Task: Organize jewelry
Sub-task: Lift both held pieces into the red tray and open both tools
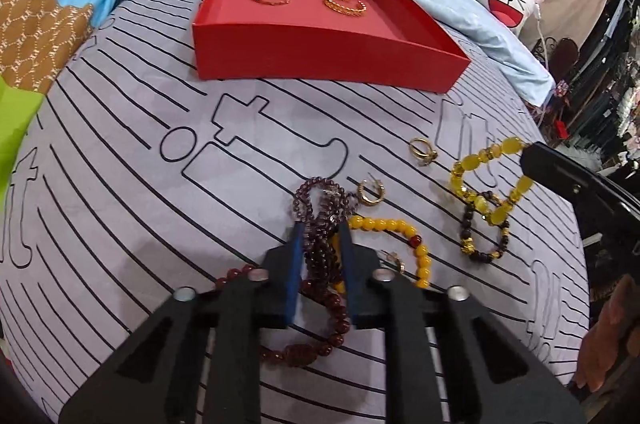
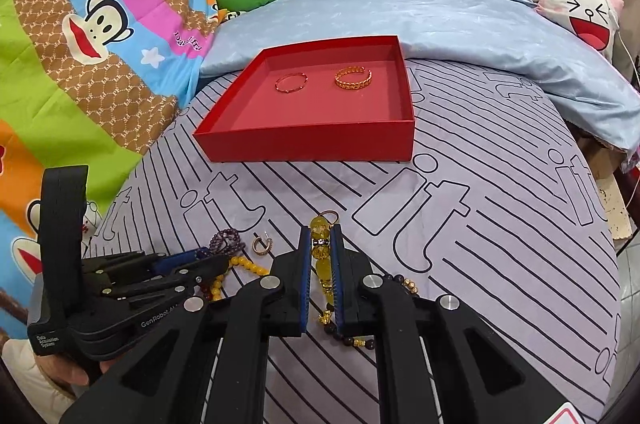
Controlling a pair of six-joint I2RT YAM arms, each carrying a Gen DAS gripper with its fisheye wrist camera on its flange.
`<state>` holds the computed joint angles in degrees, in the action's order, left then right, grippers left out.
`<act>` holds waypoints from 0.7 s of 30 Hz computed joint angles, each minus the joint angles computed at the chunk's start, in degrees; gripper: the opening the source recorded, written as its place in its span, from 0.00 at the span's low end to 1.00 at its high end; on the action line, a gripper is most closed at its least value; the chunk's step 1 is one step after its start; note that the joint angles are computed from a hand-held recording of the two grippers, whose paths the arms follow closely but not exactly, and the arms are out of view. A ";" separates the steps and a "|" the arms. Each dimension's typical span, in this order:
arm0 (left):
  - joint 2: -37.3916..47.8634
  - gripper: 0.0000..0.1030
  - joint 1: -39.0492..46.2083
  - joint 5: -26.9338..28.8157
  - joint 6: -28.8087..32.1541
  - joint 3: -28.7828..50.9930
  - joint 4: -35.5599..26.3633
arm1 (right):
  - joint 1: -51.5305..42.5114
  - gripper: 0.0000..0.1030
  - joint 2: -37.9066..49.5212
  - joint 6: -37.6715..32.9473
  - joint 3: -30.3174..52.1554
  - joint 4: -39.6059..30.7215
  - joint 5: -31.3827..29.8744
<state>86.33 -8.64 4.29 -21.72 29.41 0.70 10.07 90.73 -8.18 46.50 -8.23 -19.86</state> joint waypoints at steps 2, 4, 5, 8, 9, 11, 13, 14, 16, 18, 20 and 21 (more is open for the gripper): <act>-0.60 0.10 0.28 0.43 -0.04 0.21 -0.60 | 0.10 0.09 -0.16 0.04 0.21 -0.04 -0.09; -1.79 0.10 0.66 0.85 0.00 0.36 -1.35 | 0.18 0.09 -0.35 0.06 0.62 -0.24 -0.09; -2.38 0.10 0.38 0.71 -0.31 0.53 -1.75 | 0.24 0.09 -0.43 0.11 0.88 -0.35 -0.06; -4.88 0.10 1.03 1.75 -0.18 1.81 -3.98 | 0.13 0.09 -0.27 0.32 2.36 -0.77 -0.29; -5.73 0.10 1.50 2.43 0.05 2.60 -4.80 | 0.04 0.09 0.07 0.52 3.46 -1.02 -0.68; -6.92 0.10 2.11 3.09 0.44 4.30 -5.96 | -0.03 0.09 0.93 0.88 5.58 -1.59 -1.27; -7.05 0.10 2.81 3.72 1.17 7.31 -7.17 | 0.38 0.09 2.07 1.11 8.27 -1.63 -1.07; -6.72 0.10 3.21 3.84 1.57 8.83 -7.64 | 0.61 0.09 2.75 1.14 9.61 -1.63 -0.88; -5.49 0.10 4.14 4.10 2.50 11.81 -7.93 | 1.24 0.09 4.98 1.45 13.70 -2.20 -0.80; -3.19 0.10 5.66 4.96 3.57 15.71 -8.00 | 1.80 0.09 7.50 1.75 18.05 -2.94 -0.81; 0.63 0.10 6.71 4.51 4.71 20.40 -7.70 | 2.47 0.09 10.33 2.30 22.58 -3.85 -0.64; 1.95 0.10 7.18 4.43 5.23 21.96 -7.82 | 2.79 0.09 12.67 2.96 26.02 -4.75 -1.07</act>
